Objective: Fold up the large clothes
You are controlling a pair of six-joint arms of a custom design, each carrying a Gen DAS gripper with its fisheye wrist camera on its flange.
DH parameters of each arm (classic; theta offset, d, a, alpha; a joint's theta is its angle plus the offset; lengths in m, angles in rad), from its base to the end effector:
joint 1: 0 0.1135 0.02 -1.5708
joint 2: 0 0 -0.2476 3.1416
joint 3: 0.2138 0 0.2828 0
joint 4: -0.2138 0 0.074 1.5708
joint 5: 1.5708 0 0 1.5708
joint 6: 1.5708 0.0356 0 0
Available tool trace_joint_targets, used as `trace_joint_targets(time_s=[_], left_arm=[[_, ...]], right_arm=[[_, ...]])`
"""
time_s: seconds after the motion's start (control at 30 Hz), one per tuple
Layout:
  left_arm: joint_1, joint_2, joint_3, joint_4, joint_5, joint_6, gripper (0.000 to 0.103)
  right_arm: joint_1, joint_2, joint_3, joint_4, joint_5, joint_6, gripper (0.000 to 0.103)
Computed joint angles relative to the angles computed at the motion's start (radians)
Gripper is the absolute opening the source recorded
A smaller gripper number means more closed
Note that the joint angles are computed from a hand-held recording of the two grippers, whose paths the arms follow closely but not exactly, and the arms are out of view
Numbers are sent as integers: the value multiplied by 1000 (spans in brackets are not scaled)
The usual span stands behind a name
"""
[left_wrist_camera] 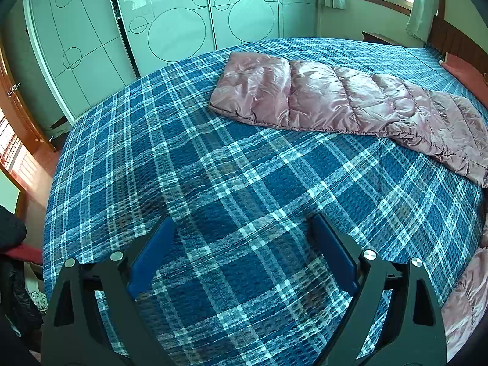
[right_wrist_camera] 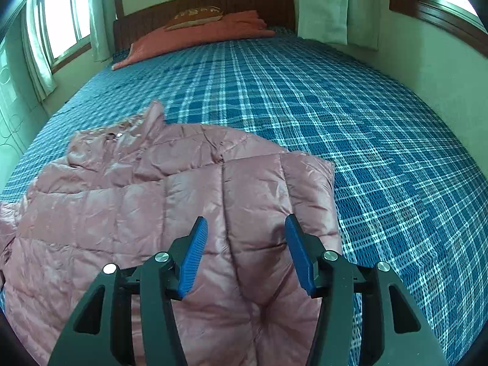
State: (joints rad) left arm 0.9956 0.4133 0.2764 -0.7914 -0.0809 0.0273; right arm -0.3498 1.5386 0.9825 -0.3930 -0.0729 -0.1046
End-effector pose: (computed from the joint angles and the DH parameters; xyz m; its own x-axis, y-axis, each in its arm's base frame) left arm 0.0742 0.1197 0.1470 -0.4589 -0.6578 -0.5972 -0.8505 0.5197 0.0810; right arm 0.3224 -0.1148 0.1770 -0.7910 0.1777 -0.5854 0.2206 0.9754 -0.0019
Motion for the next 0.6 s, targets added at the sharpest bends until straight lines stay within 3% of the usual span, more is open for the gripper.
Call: trace_joint_targets(time_s=[0.13,0.27,0.33,0.4,0.47,0.6], left_arm=[[4,1,0,1,3,3,92],[-5,-2,-1,0,-6,-2,93],[-13,-10,-3,-6,-11,-7,93],[-14,-10,-4,-6,-13,-8,93],[-5,-5,-2,-2,-8,1,93],[-17,-10,-4,-4,-14,-10,93]], right_arm=[[8,34,53,-51,11,-8,53],[17,28,62,-5,15,3,54],[16,92,80,2,15,-12,64],[27,114,63,52,30,-42,66],[33,76,58,21,45,-22,66],[36,-169,-100,1,-52,-26,66]])
